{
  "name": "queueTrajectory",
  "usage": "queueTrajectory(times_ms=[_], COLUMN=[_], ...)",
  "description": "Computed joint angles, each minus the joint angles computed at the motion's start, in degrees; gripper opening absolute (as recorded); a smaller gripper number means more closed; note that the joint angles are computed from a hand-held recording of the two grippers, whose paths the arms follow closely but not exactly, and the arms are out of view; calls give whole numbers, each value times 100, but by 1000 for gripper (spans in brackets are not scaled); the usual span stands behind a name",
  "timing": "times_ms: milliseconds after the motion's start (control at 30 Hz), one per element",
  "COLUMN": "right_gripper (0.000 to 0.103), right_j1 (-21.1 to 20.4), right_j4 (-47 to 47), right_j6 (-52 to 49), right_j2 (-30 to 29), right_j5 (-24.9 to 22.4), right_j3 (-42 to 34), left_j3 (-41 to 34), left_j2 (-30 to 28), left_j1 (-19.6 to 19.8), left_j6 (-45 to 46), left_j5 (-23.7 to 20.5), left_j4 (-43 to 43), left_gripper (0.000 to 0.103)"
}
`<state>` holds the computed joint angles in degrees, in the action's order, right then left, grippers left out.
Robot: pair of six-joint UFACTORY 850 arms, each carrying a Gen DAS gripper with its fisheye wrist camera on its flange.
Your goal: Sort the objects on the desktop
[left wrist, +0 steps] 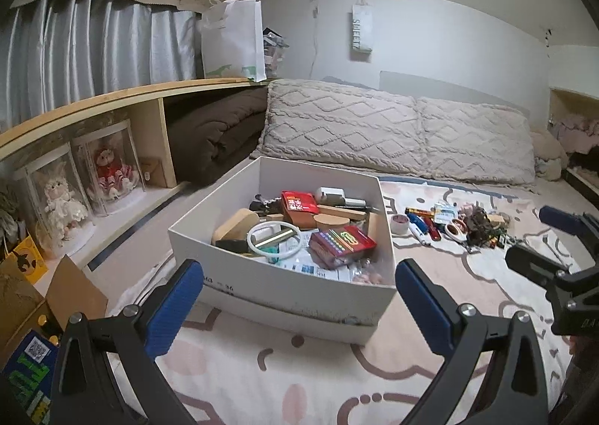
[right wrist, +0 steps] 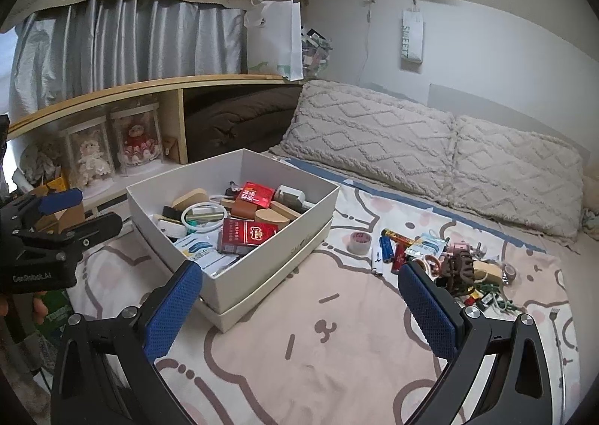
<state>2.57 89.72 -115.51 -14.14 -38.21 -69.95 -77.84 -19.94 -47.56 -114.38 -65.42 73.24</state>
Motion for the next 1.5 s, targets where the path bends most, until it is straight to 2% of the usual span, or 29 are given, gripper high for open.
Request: queueTrajectory(times_ms=[267,500,800,1000,1500], right_gripper=[103,103,103,103,103], right_j1=[-150,-299,-492,-539,-600], right_j4=[258,367,426,396,478], right_j6=[-224,-468,-647,-711,-945], right_j2=[142,245,226,201,238], right_j5=[-232,-420,-671,-735,-702], right_j3=[286,469,588,639,796], left_j3=[-34,-55,-41,-94,40], left_j2=[-127,-189,-236,-366,-250], left_j1=[-241,-414,-560,-594,-655], left_j6=[-111,-83,20,140,-258], left_j5=[-401,-482,-219,-289,-238], left_j4=[-16,83,67,45,192], left_gripper=[103,103,103,103,103])
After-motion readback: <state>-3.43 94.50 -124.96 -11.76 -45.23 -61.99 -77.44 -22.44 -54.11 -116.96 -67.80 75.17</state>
